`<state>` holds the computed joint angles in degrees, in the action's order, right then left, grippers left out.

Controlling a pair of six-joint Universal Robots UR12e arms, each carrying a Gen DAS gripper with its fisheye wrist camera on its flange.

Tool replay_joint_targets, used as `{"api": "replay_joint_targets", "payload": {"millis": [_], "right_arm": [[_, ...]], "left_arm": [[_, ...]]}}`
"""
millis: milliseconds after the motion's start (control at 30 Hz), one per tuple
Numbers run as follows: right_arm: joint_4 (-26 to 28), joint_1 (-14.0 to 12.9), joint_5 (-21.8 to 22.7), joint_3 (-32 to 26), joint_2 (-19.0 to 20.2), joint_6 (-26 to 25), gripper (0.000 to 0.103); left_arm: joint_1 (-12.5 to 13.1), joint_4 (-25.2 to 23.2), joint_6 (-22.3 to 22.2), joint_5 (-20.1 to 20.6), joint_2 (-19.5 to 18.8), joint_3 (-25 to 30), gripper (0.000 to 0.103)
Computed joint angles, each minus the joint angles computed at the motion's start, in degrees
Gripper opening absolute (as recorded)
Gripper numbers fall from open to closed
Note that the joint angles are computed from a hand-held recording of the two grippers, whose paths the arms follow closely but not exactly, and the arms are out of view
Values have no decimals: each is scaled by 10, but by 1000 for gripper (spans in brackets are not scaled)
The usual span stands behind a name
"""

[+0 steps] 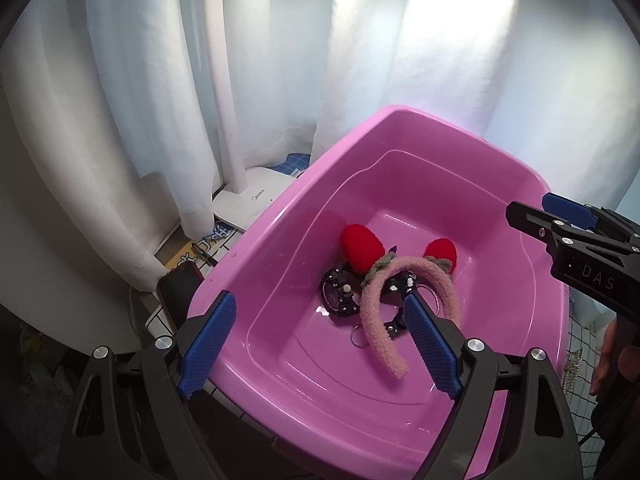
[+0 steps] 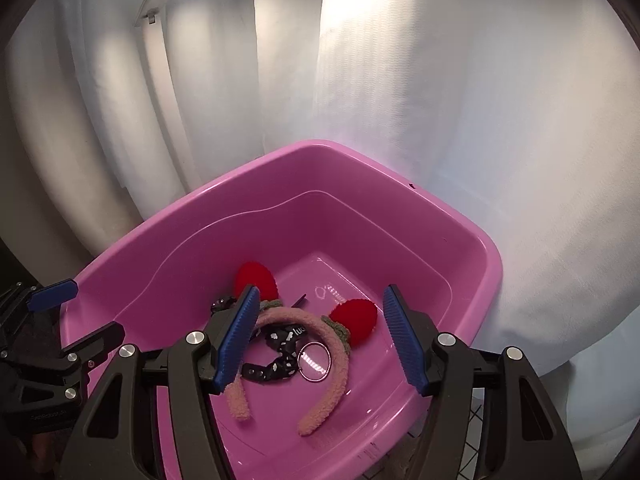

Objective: Organize jewelry
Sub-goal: 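Move both open tools back over the remaining table items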

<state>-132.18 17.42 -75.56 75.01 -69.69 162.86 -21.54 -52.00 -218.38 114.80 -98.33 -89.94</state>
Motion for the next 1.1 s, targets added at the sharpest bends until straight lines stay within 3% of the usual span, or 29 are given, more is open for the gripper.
{"api": "replay_joint_targets", "payload": {"millis": [367,600,800,1100], "right_arm": [[-112,-33,28,116,-83,49,65],[-180,-74,37,217,-158,74,68],[-174,-127,30,303,-230,74,68],[-97,-237,15,390,-319,79,68]], "left_arm": [[-27,15,9,27,2,-1,87],[-59,30,9,42,-5,2,88],[-95,40,2,29,-24,15,89],[-163,37,-10,8,-75,51,95]]}}
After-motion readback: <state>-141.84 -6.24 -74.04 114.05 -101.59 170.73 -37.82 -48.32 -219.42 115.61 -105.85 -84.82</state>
